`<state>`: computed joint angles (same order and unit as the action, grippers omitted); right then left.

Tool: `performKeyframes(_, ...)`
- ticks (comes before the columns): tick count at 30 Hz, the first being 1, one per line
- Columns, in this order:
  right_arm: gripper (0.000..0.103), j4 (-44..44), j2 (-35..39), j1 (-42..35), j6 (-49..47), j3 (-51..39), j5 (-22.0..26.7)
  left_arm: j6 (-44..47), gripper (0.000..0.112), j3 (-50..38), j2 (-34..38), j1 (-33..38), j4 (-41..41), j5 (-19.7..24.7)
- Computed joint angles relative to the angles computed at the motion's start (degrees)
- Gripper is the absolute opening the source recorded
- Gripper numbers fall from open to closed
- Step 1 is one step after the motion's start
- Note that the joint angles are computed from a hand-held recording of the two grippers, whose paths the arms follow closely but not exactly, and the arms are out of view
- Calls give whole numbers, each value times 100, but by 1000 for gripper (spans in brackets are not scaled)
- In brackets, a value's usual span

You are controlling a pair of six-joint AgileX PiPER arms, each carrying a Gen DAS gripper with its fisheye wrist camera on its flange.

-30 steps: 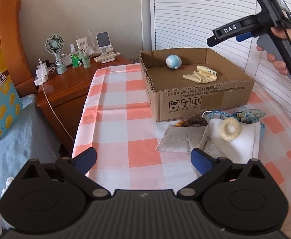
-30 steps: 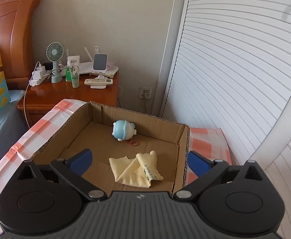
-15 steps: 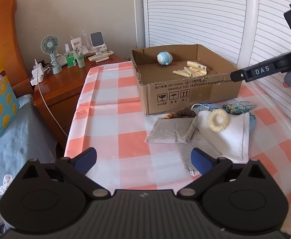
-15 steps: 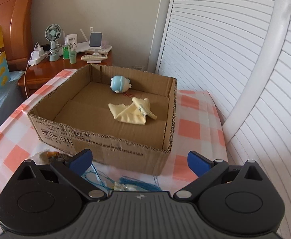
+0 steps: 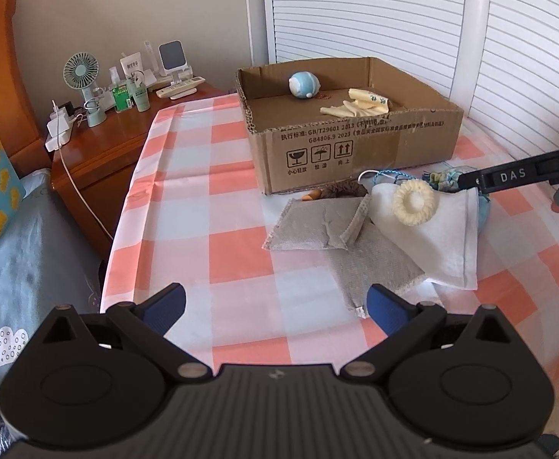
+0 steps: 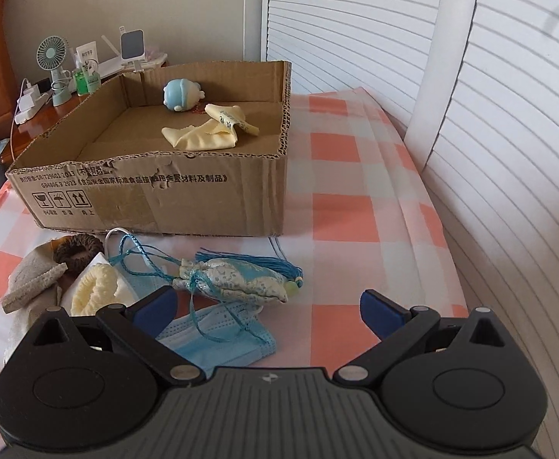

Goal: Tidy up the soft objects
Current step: 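Move right gripper to the blue face mask while left grasps a grey sachet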

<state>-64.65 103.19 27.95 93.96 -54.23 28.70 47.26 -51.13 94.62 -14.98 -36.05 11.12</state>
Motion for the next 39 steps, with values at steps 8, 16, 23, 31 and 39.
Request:
performKeyframes(8,103,245,292,-50,-325,-129,-30,-633,101,-140,130,-101,628,45)
performKeyframes(16,103,262,-64,124,-289,555,55,-761,101,-285,266,-218,819,135)
performKeyframes(23,103,344,-480,267,-379,1063,49,-332,101,-324,380,-311,498,167)
performKeyframes(31,103,-967,-661,286,1065,1633,-345,1670,101,-476,726,-324,-1529,324)
performKeyframes(39,103,-1895,-679,328,2048,1869,-366,2798,78,-909,1352,-181,-3022,777)
